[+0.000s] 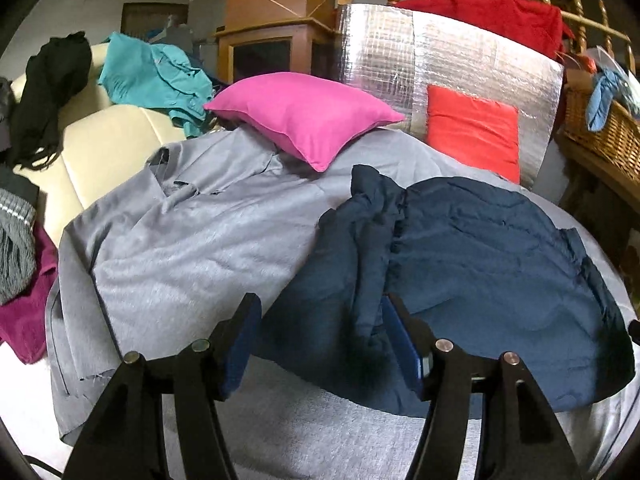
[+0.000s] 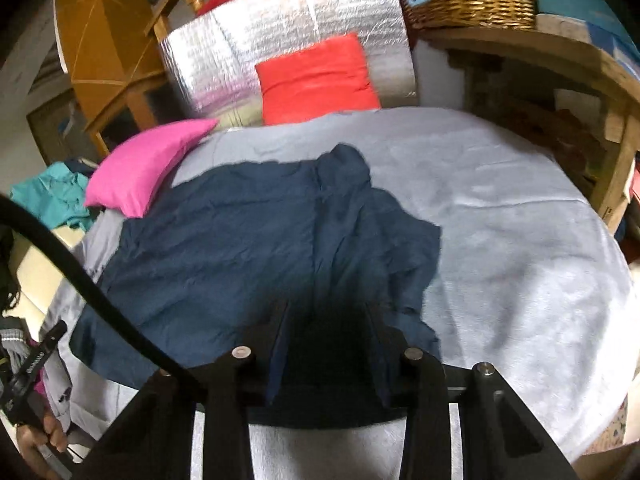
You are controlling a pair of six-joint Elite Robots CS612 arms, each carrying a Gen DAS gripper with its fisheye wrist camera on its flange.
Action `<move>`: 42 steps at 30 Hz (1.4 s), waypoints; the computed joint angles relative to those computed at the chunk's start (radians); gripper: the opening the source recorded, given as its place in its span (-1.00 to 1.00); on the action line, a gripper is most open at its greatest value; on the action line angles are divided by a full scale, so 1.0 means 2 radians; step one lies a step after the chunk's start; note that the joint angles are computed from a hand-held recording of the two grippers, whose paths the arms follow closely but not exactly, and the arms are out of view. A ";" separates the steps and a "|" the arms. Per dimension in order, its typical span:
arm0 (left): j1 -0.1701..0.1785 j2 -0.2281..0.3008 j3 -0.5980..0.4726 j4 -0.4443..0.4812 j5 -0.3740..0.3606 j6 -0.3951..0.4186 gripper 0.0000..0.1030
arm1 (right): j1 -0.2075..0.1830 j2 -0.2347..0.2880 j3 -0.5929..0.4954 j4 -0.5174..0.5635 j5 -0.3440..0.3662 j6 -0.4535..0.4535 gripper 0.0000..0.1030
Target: Fold large clothes
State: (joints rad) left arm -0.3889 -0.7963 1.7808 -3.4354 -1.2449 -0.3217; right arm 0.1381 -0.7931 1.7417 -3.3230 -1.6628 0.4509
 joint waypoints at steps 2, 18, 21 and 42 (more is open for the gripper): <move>-0.002 0.001 -0.002 0.003 0.003 0.006 0.24 | -0.002 0.006 -0.009 0.024 0.011 0.010 -0.26; -0.010 0.012 -0.025 0.043 0.021 0.031 0.24 | -0.006 0.016 -0.007 -0.050 0.006 0.036 -0.25; -0.011 0.015 -0.034 0.069 0.019 0.033 0.24 | -0.011 0.023 -0.020 -0.039 0.020 0.040 -0.25; -0.017 0.020 -0.040 0.080 0.026 0.050 0.35 | -0.024 0.026 -0.035 0.012 0.086 0.055 -0.12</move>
